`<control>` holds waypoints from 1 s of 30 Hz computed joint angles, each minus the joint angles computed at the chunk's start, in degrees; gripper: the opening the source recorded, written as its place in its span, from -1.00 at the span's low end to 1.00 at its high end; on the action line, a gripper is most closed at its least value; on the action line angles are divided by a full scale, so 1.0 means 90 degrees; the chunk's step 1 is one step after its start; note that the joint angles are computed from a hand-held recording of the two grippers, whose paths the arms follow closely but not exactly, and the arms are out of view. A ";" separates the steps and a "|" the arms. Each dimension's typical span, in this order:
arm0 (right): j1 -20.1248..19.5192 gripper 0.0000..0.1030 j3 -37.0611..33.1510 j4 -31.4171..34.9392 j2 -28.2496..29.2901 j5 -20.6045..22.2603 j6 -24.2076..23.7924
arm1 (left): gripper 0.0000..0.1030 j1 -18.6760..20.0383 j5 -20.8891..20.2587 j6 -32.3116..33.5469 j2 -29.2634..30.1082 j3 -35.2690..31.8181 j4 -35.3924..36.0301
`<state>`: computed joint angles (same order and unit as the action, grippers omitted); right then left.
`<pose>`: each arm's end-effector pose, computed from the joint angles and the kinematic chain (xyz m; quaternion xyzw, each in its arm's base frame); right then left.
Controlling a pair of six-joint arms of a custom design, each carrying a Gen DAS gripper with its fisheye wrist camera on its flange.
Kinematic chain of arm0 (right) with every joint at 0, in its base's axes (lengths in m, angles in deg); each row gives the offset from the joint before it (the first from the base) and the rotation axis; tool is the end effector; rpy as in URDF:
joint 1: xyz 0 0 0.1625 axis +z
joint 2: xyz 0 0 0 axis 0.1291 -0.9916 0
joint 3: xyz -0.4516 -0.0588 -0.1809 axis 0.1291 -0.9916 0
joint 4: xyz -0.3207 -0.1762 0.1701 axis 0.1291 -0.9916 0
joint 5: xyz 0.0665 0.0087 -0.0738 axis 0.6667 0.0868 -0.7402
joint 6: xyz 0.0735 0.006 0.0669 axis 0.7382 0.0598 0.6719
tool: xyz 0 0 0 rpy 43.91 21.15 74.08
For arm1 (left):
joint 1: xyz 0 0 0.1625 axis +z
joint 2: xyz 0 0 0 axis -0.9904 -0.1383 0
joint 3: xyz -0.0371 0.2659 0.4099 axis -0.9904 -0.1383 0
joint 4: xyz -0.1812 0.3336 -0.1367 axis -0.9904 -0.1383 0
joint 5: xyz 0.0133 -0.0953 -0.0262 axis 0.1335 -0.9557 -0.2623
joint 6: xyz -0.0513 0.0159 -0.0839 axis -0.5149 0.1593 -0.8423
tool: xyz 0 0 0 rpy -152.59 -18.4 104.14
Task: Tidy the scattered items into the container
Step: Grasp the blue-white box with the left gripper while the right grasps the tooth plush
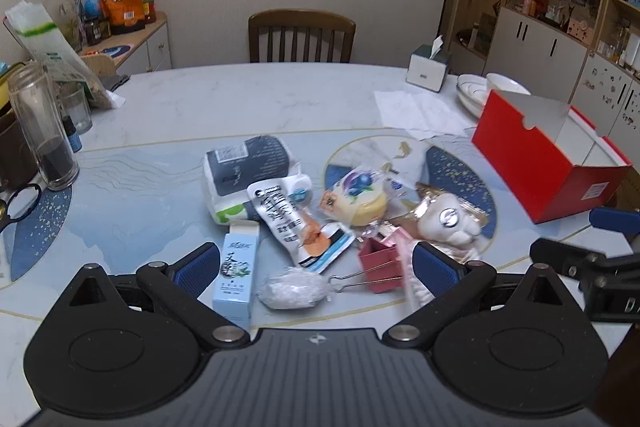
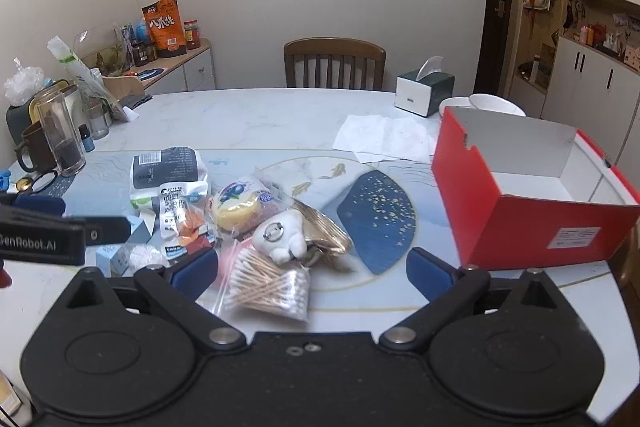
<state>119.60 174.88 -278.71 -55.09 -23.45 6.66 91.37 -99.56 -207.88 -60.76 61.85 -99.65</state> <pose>0.3893 -0.3553 0.0141 0.4513 -0.8440 0.2452 0.1545 -0.0738 -0.2259 0.3372 -0.0634 0.7888 -0.4612 0.4015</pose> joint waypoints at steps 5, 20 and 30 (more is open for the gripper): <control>0.0000 0.92 -0.0308 0.0192 0.0231 -0.0052 0.0044 | 0.99 0.0403 0.0189 0.0246 -0.0257 0.0010 0.0153; 0.0085 0.75 -0.1168 0.0737 0.0930 -0.0472 0.0013 | 0.97 0.2702 0.1411 0.2382 -0.0749 -0.0030 -0.1228; 0.0134 0.60 -0.1522 0.1041 0.1157 -0.0668 0.0040 | 0.67 0.3750 0.1598 0.4863 -0.0755 0.0277 -0.3691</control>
<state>120.81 161.18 -269.34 -44.68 -29.46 7.02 125.12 -85.17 -164.11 -67.56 64.35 -132.88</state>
